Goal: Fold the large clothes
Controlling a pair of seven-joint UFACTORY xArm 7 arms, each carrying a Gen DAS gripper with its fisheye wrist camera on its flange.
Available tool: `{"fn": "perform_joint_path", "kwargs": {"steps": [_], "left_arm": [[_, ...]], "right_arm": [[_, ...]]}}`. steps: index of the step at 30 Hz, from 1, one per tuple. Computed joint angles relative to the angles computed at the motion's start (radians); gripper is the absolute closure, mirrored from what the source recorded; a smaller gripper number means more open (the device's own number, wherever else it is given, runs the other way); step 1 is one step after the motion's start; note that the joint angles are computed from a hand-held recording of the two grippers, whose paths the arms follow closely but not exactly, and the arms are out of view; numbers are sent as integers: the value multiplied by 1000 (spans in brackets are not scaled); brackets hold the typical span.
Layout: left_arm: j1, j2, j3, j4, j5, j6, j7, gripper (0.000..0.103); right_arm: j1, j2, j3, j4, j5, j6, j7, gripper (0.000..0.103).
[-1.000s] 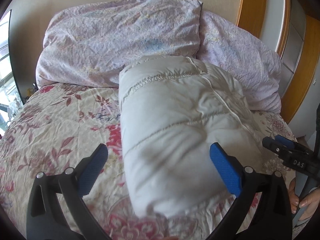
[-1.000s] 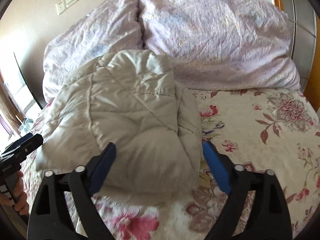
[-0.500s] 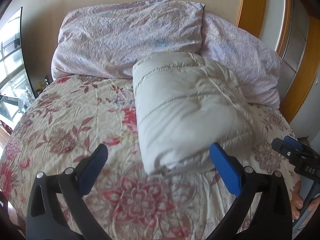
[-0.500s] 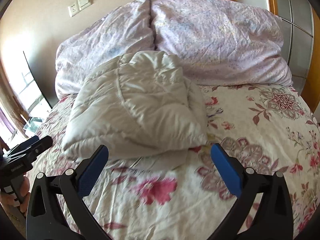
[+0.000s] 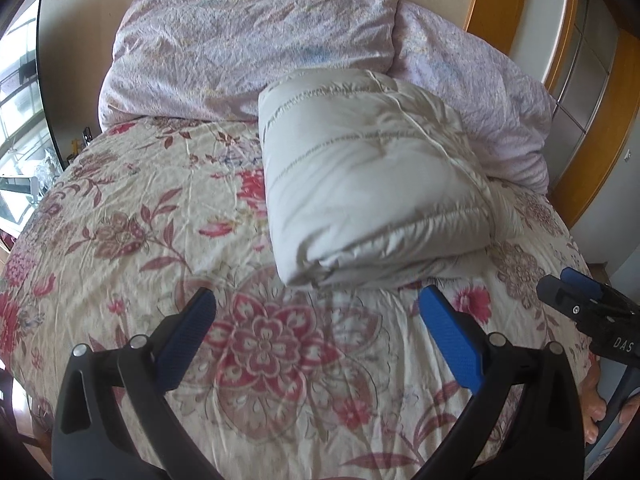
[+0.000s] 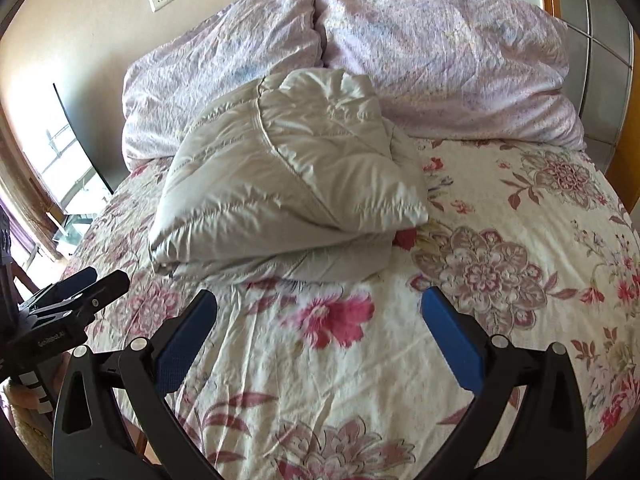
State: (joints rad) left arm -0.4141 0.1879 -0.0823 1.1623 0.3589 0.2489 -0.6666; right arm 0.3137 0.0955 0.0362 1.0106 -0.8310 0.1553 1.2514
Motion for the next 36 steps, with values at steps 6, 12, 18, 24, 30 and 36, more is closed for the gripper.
{"fn": "perform_joint_path", "kwargs": {"steps": [6, 12, 18, 24, 30, 36], "left_arm": [[13, -18, -28, -20, -62, 12, 54, 2], [12, -34, -41, -26, -91, 26, 79, 2], [10, -54, -54, -35, -114, 37, 95, 2], [7, -73, -61, -41, -113, 55, 90, 2], [7, -87, -64, -43, -91, 72, 69, 2], [16, -88, -80, -42, -149, 78, 116, 2]], "right_arm": [[-17, -24, 32, -41, 153, 4, -128, 1], [-19, -46, 51, -64, 237, 7, -198, 1], [-17, -67, 69, -67, 248, 28, -216, 1], [-23, -94, 92, -76, 285, 36, -252, 1], [-29, -112, 108, -95, 404, 38, -353, 1], [-31, -122, 115, -116, 512, 14, -435, 1]]}}
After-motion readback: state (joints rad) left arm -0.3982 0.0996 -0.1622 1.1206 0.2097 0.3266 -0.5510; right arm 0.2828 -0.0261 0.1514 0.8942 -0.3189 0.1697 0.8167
